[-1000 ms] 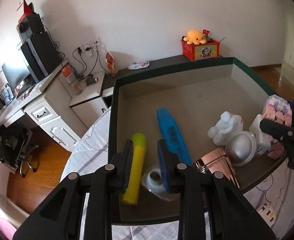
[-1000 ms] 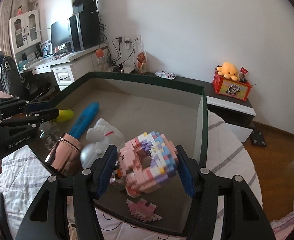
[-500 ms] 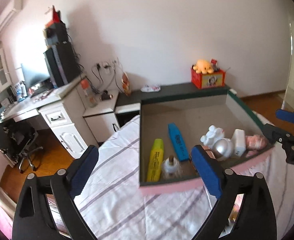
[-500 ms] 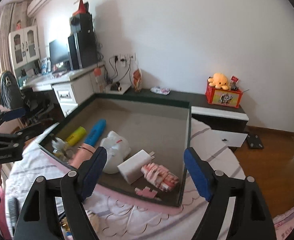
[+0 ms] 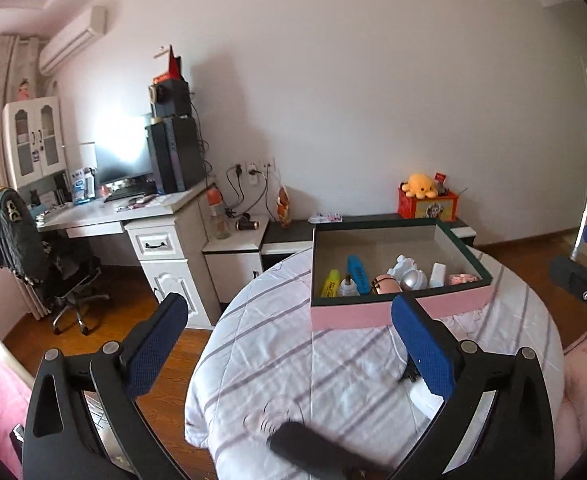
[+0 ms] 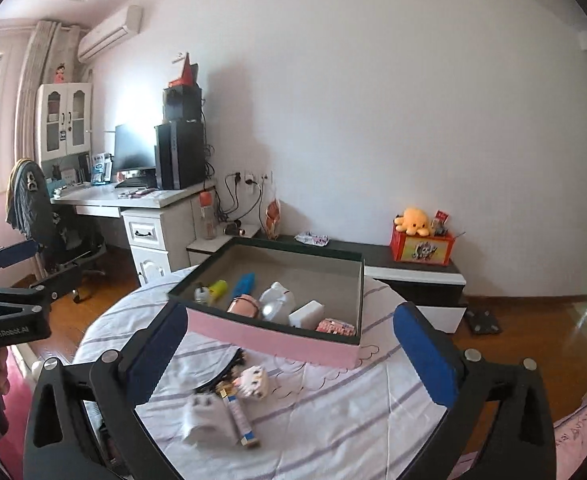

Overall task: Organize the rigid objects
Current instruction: 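Withdraw both grippers from the box back over the table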

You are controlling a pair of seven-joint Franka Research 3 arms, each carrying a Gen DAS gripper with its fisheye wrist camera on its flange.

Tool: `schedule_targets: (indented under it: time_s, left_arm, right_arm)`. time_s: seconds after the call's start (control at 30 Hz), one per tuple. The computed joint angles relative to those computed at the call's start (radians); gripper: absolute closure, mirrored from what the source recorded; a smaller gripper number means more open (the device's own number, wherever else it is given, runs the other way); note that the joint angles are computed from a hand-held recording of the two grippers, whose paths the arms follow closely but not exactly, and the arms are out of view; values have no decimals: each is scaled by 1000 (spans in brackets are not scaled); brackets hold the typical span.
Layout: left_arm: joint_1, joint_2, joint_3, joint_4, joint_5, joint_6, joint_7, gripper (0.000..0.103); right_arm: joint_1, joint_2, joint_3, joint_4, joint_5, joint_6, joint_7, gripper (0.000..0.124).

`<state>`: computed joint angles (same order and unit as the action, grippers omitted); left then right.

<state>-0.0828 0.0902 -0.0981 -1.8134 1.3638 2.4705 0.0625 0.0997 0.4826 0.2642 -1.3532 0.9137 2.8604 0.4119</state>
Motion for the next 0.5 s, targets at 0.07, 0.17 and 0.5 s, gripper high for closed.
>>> schedule_targets:
  time_s: [0.07, 0.17, 0.5]
  left_arm:
    - [-7, -44, -8, -52, 22, -13, -40, 0]
    - [-9, -94, -31, -105, 46, -42, -69, 0]
    - [3, -198, -90, -203, 112, -62, -135, 0]
  right_arm:
    - [-29, -62, 38, -83, 70, 37, -82, 21]
    - [-44, -140, 56, -178, 190, 66, -193, 21]
    - [7, -294, -17, -337, 415, 75, -363, 21]
